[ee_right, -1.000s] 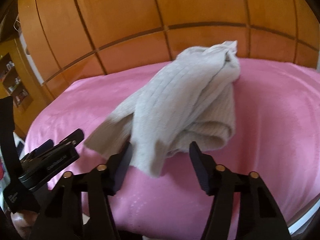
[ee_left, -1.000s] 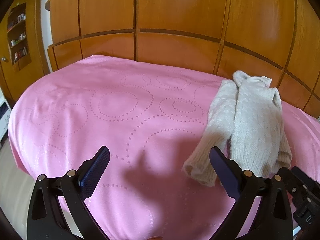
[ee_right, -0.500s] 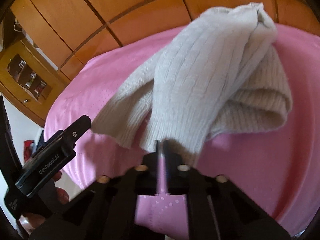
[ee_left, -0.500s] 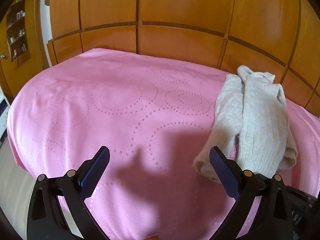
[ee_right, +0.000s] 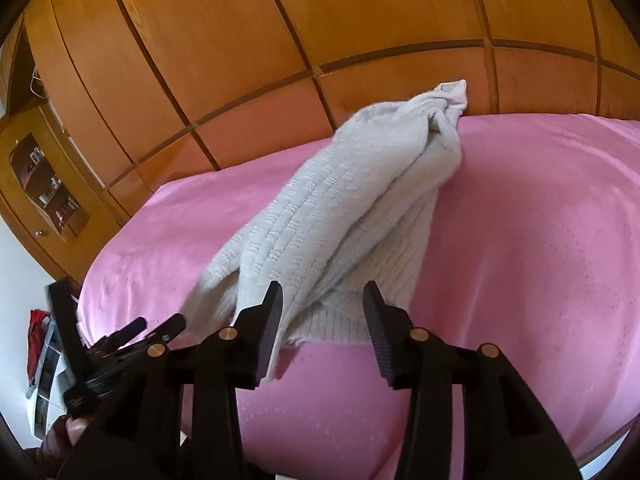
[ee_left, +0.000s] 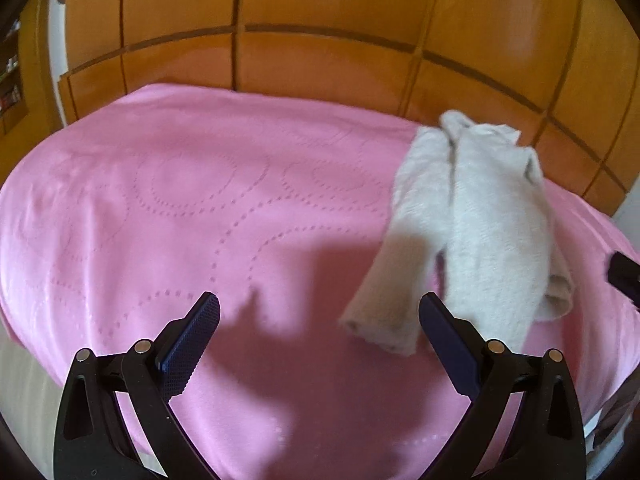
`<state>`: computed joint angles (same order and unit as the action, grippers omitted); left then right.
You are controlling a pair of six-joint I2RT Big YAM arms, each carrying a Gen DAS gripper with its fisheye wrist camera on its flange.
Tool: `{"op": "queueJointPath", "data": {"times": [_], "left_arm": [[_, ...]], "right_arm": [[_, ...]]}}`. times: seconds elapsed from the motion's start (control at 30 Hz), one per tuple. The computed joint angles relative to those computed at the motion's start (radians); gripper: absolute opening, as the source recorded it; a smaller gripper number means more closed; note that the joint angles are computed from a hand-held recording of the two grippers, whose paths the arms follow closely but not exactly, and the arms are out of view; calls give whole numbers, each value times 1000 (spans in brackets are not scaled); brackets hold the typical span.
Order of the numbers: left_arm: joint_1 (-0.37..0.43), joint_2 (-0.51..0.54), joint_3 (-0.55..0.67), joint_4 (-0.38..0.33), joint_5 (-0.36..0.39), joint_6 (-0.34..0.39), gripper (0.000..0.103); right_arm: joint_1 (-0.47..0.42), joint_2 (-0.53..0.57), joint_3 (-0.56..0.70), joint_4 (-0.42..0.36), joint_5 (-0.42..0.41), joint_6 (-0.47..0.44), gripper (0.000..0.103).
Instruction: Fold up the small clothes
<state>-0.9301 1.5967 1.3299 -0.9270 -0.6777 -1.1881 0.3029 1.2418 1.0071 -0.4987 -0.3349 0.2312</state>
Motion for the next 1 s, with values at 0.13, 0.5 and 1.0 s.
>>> {"op": "queueJointPath", "data": {"times": [0.13,0.5,1.0], "left_arm": [[-2,2,2,25,1,53,99],[61,40,-22,122,176,141,33],[278,-98,1,131,86,215,6]], "right_arm": [[26,86,67,67,22,23,42],[84,246,202,-71,3,-38,10],[-386,291,445,-90,421,-185,9]]}}
